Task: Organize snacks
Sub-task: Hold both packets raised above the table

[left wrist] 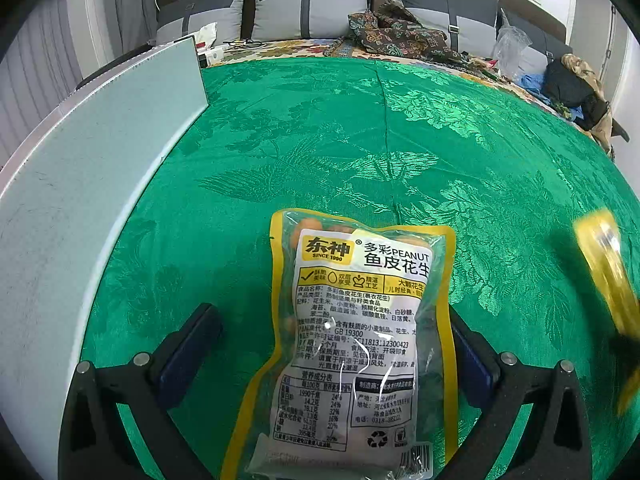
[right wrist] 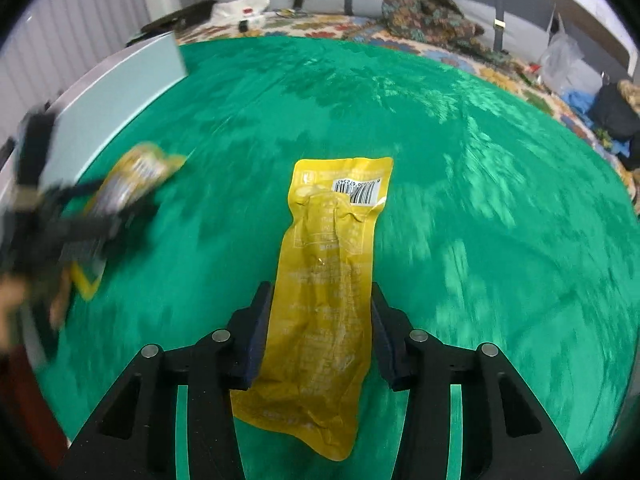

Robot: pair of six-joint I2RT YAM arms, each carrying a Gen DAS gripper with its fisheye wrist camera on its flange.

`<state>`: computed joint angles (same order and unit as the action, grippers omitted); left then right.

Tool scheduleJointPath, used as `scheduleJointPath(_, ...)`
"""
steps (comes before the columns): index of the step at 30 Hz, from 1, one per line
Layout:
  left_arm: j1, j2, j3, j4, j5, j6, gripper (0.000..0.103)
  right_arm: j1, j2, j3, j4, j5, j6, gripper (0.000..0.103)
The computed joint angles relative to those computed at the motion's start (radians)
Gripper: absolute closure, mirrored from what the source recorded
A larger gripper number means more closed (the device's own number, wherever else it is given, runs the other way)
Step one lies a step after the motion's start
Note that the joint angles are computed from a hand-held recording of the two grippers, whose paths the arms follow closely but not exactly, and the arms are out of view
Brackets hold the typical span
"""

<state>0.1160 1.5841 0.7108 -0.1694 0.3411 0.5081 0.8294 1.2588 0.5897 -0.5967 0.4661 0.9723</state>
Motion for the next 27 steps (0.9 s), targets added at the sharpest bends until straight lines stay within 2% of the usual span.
scheduleJointPath(3, 0.001, 0.002, 0.001, 0.000, 0.000, 0.001, 0.000, 0.184, 0.019, -0.024, -0.055, 0.086, 0.194, 0.055)
scheduleJointPath(7, 0.001, 0.002, 0.001, 0.001, 0.001, 0.001, 0.000, 0.288, 0.110, -0.031, -0.047, 0.159, 0.322, 0.050)
scheduleJointPath(9, 0.000, -0.001, -0.001, 0.000, 0.000, 0.000, 0.000, 0.299, 0.137, -0.025, -0.060, 0.187, 0.371, 0.030)
scheduleJointPath(10, 0.001, 0.000, 0.000, 0.000, 0.000, 0.000, 0.000, 0.294, 0.137, -0.025, -0.072, 0.185, 0.390, 0.028)
scheduleJointPath(15, 0.001, 0.000, 0.000, 0.000, 0.000, 0.001, 0.000, 0.252, 0.106, -0.057, -0.038, 0.166, 0.386, 0.019)
scheduleJointPath(27, -0.001, -0.002, -0.002, 0.001, 0.000, -0.001, 0.000, 0.260, 0.107, -0.063, -0.037, 0.166, 0.408, 0.017)
